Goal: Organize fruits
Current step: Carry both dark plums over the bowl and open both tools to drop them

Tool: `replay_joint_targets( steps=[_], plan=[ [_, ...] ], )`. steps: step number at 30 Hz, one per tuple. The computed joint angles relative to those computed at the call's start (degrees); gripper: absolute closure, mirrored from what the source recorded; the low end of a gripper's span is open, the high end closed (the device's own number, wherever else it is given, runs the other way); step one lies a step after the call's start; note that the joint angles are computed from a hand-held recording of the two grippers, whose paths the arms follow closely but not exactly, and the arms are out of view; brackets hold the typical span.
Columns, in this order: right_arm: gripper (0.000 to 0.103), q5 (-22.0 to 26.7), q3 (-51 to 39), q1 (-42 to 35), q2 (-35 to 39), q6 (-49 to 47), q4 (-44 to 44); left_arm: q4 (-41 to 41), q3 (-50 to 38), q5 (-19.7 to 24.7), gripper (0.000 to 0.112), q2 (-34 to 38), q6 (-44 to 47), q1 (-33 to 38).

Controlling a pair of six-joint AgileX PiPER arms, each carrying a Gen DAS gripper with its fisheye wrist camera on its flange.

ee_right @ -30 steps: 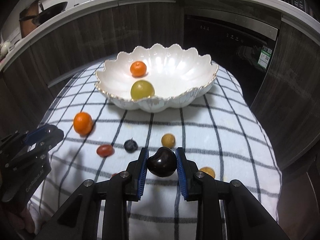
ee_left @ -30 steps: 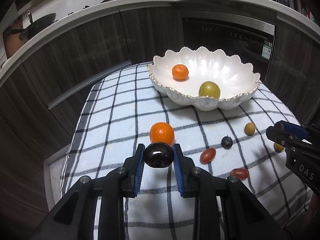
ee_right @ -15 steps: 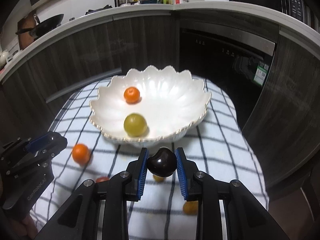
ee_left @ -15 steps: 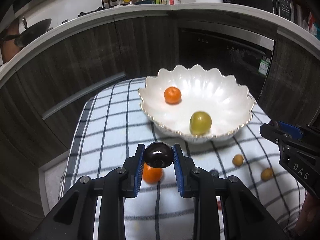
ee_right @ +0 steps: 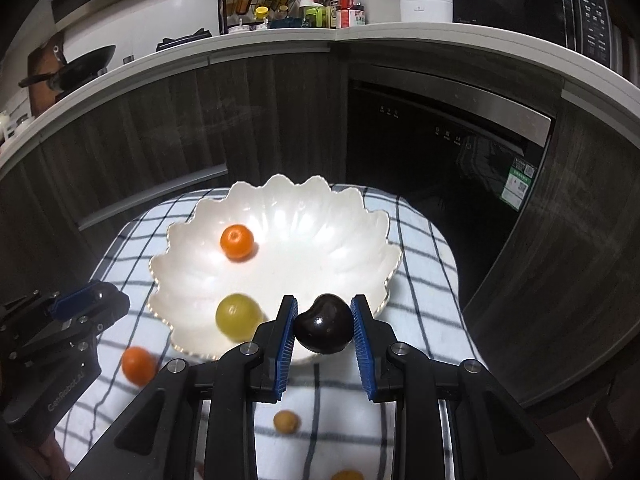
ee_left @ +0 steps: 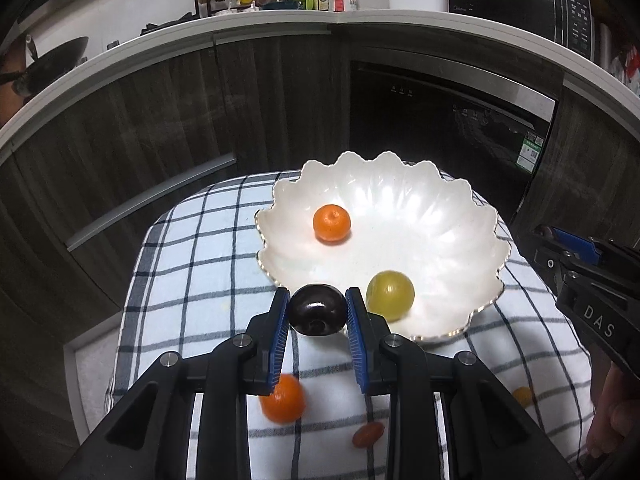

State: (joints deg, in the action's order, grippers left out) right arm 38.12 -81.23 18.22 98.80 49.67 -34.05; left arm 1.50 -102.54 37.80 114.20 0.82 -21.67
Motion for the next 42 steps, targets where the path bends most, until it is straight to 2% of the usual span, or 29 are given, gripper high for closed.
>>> replay_joint_targets(
  steps=[15,28,37,42],
  plan=[
    [0.074,2.17,-13.35,-5.09,10.17,-11.72,8.85,1.42,-19.81,7.42,0.084,12.73,-1.04,0.06],
    [0.074,4.47,-19.03,-6.43,15.26,-15.95,13.01,1.3,-35.17,14.99,0.084,22.26,-0.36,0.09],
    [0.074,6.13,-21.76,-6.98,17.62,-17.67,14.74,0.85,-41.6,18.79,0.084,26.53,0.06,0.02],
    [0.074,6.41,-22.49,-7.35,18.38,-19.41,16.74,0.78,-41.62,19.0,0.083,26.79,0.29,-0.15]
  ],
)
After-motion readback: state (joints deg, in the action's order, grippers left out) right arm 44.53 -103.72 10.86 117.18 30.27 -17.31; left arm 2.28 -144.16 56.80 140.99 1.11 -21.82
